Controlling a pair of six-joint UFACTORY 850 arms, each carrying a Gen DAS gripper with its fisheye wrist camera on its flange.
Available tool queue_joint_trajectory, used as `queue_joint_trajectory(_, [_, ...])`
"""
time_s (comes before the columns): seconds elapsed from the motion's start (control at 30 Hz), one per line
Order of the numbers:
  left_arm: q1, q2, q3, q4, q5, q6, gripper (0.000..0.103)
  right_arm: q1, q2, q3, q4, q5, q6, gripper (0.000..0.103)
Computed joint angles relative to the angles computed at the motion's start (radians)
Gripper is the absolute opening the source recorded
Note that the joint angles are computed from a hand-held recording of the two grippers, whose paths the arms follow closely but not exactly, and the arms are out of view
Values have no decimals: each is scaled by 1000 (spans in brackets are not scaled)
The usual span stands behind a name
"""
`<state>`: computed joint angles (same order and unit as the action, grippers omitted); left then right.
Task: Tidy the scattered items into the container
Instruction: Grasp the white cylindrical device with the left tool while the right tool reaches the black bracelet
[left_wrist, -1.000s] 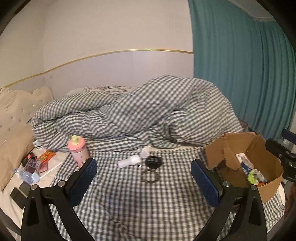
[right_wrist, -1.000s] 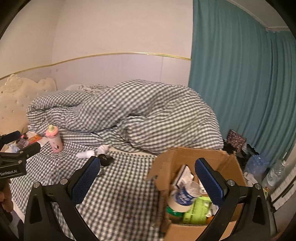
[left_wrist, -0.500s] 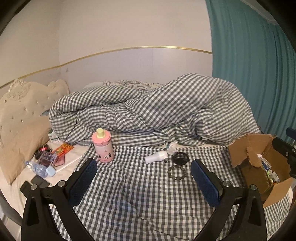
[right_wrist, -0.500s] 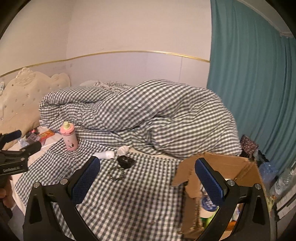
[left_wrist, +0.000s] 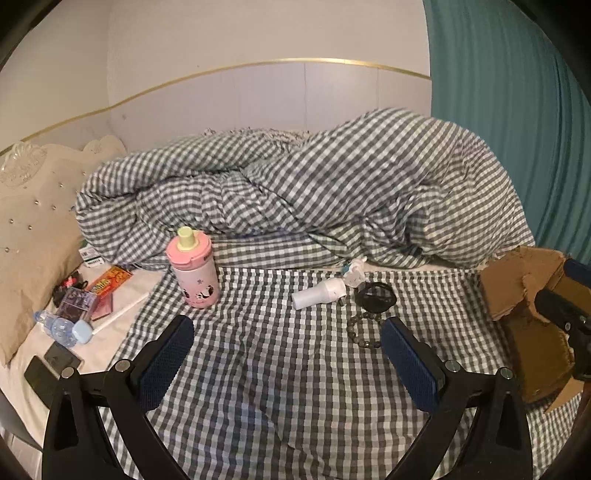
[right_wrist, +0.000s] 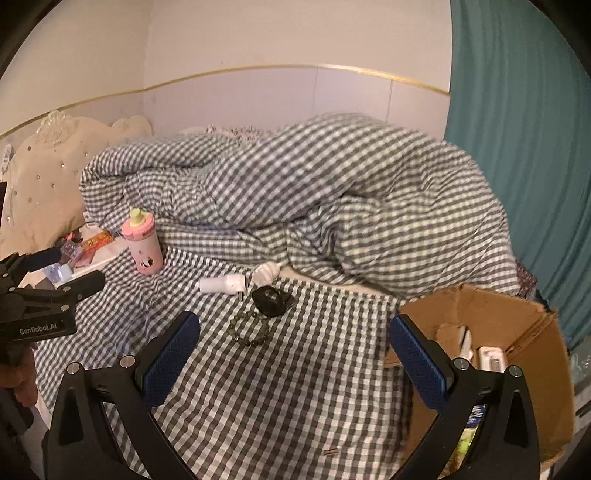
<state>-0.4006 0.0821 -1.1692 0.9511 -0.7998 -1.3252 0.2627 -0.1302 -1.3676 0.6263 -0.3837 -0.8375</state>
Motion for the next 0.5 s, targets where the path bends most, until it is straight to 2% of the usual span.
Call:
queue_joint_trajectory(0.3, [113, -135, -45, -78, 145, 78, 103, 26, -153, -95, -96, -12, 94, 103])
queue_joint_trajectory(0.5, [179, -245, -83, -123, 233, 126, 103, 53, -283, -210, -184, -37, 173, 103])
